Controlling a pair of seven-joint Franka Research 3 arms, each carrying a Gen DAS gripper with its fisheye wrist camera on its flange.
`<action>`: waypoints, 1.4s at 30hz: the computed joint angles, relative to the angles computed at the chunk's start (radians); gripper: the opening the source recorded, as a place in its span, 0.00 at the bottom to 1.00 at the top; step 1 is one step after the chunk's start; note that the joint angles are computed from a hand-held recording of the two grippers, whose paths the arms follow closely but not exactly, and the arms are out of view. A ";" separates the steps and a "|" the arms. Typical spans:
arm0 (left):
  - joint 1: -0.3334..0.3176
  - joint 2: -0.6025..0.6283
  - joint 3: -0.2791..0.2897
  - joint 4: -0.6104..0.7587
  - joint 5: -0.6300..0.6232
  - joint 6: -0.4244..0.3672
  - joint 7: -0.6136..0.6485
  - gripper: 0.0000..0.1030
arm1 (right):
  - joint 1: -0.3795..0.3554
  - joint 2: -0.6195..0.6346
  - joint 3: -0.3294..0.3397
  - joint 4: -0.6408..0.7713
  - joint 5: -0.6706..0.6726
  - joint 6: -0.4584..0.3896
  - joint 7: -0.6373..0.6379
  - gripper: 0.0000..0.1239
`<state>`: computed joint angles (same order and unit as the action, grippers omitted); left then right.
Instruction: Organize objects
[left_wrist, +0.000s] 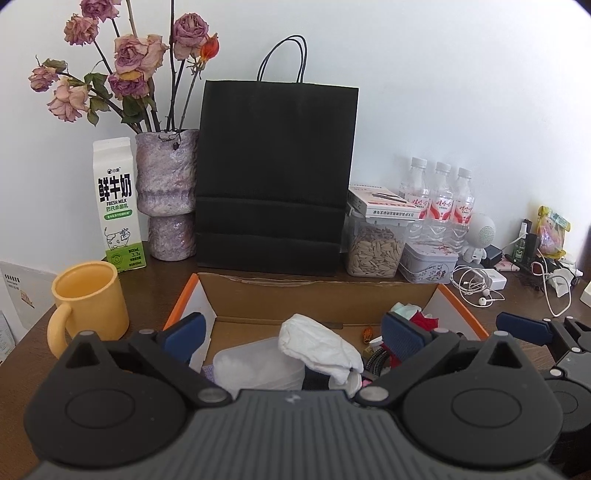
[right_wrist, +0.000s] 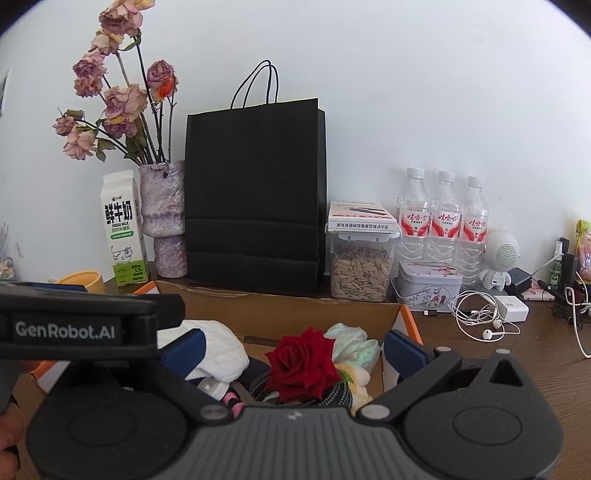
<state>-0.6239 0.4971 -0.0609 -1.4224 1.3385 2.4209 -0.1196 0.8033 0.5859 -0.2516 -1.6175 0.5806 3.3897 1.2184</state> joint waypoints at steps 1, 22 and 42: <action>-0.006 -0.017 0.002 -0.022 0.009 -0.006 -0.014 1.00 | 0.011 -0.015 -0.009 -0.022 0.006 0.004 -0.003 0.83; 0.042 -0.402 -0.250 -0.500 -0.066 -0.193 -0.070 1.00 | -0.159 -0.505 0.333 -0.643 0.116 0.181 -0.094 0.83; 0.051 -0.441 -0.296 -0.542 -0.099 -0.206 -0.085 1.00 | -0.229 -0.584 0.466 -0.715 0.270 0.192 -0.206 0.83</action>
